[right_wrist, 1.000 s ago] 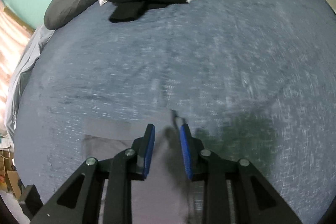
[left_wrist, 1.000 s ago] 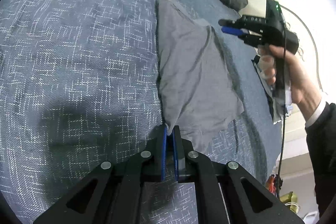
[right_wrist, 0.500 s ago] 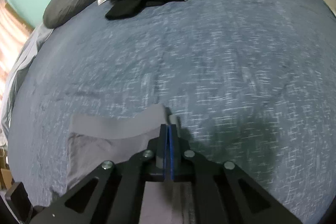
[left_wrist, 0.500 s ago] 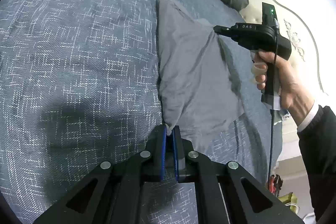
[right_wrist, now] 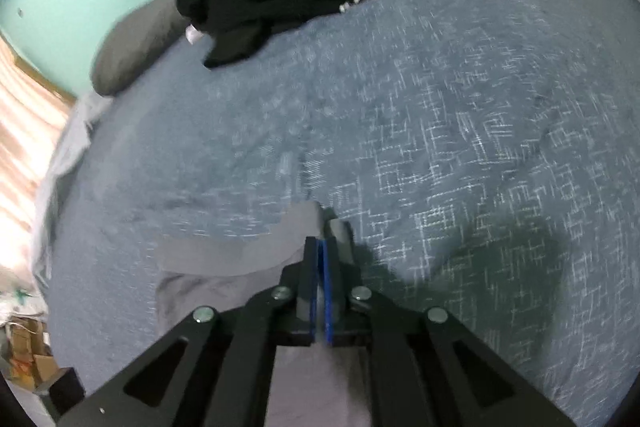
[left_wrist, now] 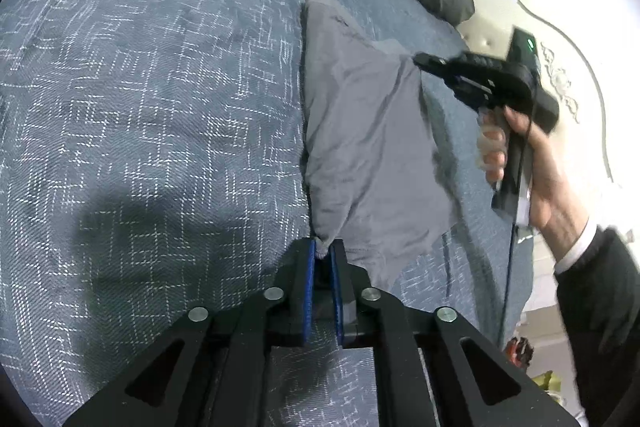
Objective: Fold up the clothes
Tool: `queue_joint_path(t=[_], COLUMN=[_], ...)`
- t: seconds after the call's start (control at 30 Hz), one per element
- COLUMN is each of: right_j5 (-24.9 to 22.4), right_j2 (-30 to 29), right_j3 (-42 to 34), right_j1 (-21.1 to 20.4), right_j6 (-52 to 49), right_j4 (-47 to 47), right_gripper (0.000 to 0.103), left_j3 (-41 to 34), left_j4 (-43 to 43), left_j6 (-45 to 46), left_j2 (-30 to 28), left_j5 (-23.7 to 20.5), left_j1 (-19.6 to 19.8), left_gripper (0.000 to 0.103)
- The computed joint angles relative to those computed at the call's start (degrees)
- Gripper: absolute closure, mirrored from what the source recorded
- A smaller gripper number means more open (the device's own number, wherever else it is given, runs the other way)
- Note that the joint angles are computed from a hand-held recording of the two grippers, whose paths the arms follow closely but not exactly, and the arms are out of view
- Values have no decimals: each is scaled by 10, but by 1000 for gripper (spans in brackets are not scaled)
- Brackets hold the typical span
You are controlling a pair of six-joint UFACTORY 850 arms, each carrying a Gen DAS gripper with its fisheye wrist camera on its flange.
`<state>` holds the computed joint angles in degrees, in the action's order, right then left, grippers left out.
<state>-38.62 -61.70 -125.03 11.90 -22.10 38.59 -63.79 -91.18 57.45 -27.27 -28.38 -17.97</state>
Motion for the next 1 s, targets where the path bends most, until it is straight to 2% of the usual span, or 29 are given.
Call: queue_joint_path(t=[0.03,0.1,0.13,0.3,0.57,0.67,0.77,1.0], right_j5=[14,39,46,75,116,113,105,66], right_j2=[16,54,71,158,267,286,295,301], right_j3=[28,94,123,271,477,514,533,548], right_j1=[-2,-9,-12,-25,-44,-51,-56,-65], right_j6=[-11,-55,-70,-162,-328,-378,-378,-393], right_j4=[14,70,93,210,421,473,470,483], right_gripper=[99,96,95,81,80,80,80,80], left_j3=[2,11,13,17,-9,-31,-64,-166], left_j4=[-7,-30,-36,-68,-90,-66,-20,149], left_j6=[5,29,32,42,72,49,1,-153], left_j2=[2,11,13,15,1,-13,-33,-84], left_j5=[-5,-10,-12,-16,21,34,48,76], left_j1=[3,9,12,30,30,27,22,10], left_gripper=[85,70,68,67,67,67,67,67])
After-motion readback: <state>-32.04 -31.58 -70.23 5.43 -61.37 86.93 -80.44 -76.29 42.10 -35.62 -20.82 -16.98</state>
